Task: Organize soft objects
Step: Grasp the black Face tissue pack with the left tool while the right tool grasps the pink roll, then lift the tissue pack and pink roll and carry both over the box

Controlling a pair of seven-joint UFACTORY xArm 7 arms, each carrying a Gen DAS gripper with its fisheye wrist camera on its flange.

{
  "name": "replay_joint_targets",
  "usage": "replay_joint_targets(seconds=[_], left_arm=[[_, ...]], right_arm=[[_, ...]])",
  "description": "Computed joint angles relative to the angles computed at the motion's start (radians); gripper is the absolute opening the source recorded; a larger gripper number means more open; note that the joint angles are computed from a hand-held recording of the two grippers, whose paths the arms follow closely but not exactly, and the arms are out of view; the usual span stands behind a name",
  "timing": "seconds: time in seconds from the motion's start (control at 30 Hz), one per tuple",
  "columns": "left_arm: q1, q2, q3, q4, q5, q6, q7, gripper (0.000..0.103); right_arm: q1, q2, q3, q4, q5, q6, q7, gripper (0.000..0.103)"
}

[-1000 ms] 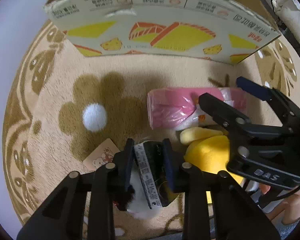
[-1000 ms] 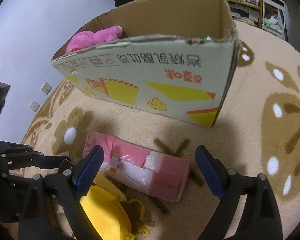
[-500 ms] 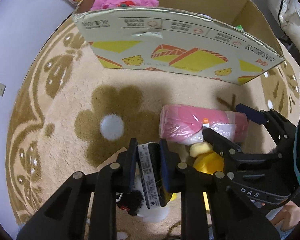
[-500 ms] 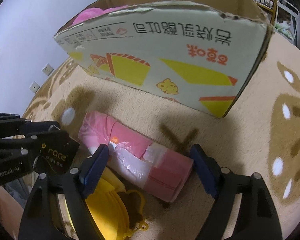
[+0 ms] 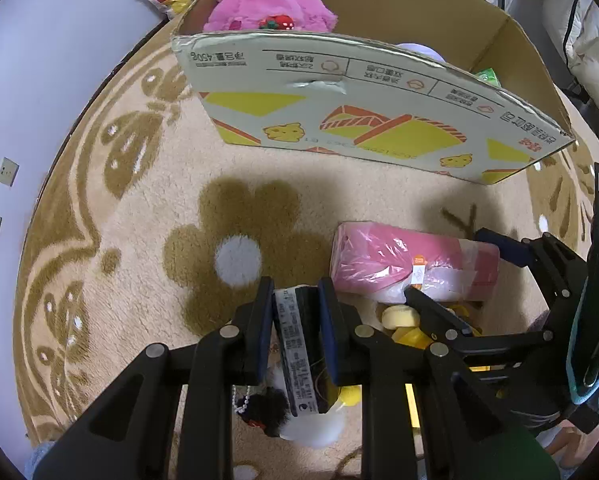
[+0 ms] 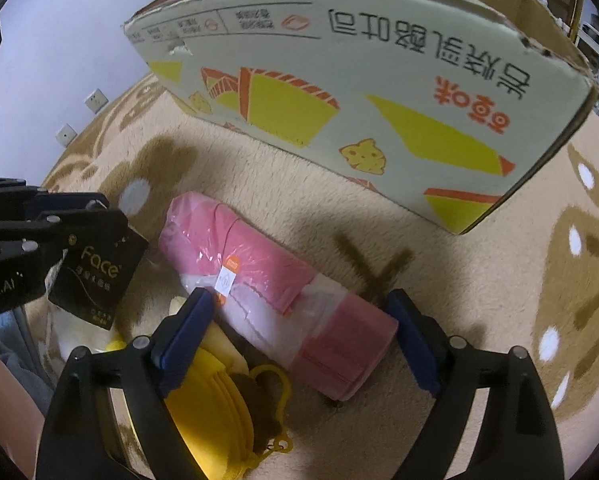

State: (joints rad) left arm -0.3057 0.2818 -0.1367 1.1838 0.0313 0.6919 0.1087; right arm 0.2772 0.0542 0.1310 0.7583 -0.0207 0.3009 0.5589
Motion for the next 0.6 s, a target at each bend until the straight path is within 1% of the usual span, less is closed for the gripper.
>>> replay_joint_targets(seconds=[0.1,0.2,0.23,0.27,0.33,0.37,0.4,0.43,0.47,0.53,0.6], left_arm=[[-0.001,0.007,0.003,0.006,0.007,-0.004,-0.001,0.02],[0.001,-0.003,0.0,-0.007,0.004,-0.025,0.007,0.02],[0.001,-0.009,-0.002,-0.013,0.001,-0.033,0.01,0.02],[0.001,-0.011,-0.002,-0.015,0.0,-0.036,0.01,0.019],[0.003,-0.014,-0.003,-0.016,-0.007,-0.04,0.015,0.019],[0.003,-0.015,-0.002,-0.017,-0.006,-0.041,0.013,0.019],[0.003,-0.017,0.0,-0.017,-0.005,-0.042,0.008,0.019],[0.004,-0.017,0.0,-0.016,-0.007,-0.041,0.008,0.019],[0.005,-0.018,0.001,-0.015,-0.009,-0.042,0.005,0.019],[0.003,-0.018,0.004,-0.015,-0.003,-0.048,-0.007,0.019],[0.002,-0.021,0.006,-0.016,0.004,-0.054,-0.019,0.019]], right_arm=[[0.005,0.005,-0.005,0.007,-0.033,0.002,0.044,0.091],[0.013,-0.002,-0.01,0.006,-0.094,0.006,0.098,0.086],[0.016,-0.004,-0.012,0.008,-0.124,0.01,0.125,0.079],[0.019,-0.009,-0.014,0.007,-0.159,0.011,0.163,0.076],[0.018,-0.014,-0.013,0.008,-0.181,0.001,0.198,0.061],[0.016,-0.017,-0.012,0.004,-0.183,-0.013,0.213,0.057],[0.013,-0.019,-0.008,-0.003,-0.153,-0.035,0.199,0.049],[0.01,-0.021,-0.003,-0.006,-0.113,-0.049,0.174,0.045],[0.009,-0.021,0.002,-0.006,-0.081,-0.053,0.155,0.045],[0.009,-0.015,0.002,-0.002,-0.081,-0.055,0.155,0.045],[0.008,-0.011,0.006,-0.002,-0.045,-0.06,0.126,0.045]])
